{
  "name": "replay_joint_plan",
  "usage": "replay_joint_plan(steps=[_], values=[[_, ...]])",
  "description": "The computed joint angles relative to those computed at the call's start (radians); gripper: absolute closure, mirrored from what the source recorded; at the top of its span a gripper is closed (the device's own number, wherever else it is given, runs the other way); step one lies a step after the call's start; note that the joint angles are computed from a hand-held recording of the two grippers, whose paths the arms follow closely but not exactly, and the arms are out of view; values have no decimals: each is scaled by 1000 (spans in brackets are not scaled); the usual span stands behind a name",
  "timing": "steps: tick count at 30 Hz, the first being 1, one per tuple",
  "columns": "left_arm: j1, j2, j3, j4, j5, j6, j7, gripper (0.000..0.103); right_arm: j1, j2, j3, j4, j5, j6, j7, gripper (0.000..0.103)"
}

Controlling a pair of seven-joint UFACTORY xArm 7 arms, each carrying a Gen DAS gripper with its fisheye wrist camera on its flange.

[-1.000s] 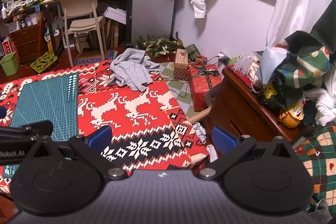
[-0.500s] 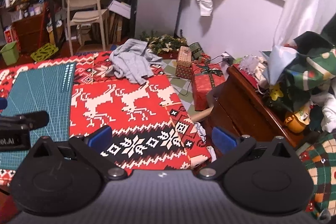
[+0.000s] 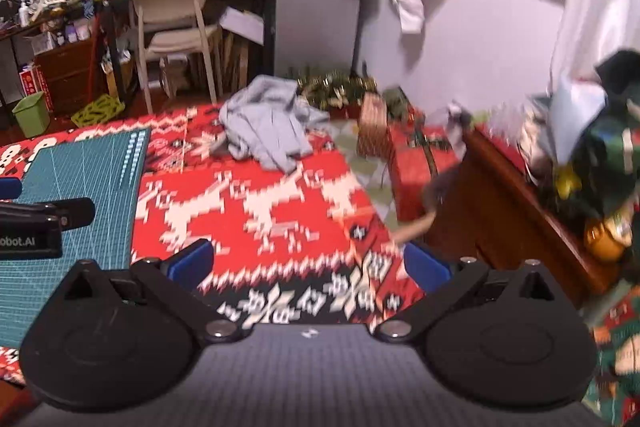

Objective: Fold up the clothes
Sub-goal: 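Move both grippers toward the grey sweater and grasp it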

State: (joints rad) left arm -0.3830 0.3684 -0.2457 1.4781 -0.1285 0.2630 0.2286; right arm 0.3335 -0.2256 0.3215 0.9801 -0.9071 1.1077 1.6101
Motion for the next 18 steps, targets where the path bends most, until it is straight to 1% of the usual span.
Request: replay_joint_plan(steps=[2,5,7,9,13,15,18], values=[[5,47,-13,59,-14,27,13,1,-16,8,-17,-11,-33,-41,5,1],[-4,114,-17,133,-9,21,31,1,-38,39,-40,-8,-76,-85,-12,1],[4,164,-41,190,-20,27,68,1,-50,71,-58,2,-108,-112,-28,1],[8,226,-62,274,-35,67,100,1,-60,104,-81,17,-130,-144,-30,1],[22,359,-115,450,-108,140,175,3,-78,167,-129,48,-155,-217,3,1],[-5,416,-92,526,-116,133,174,2,-84,205,-152,71,-171,-240,21,1],[-96,528,21,711,-41,168,100,3,-93,255,-189,103,-218,-287,30,1]])
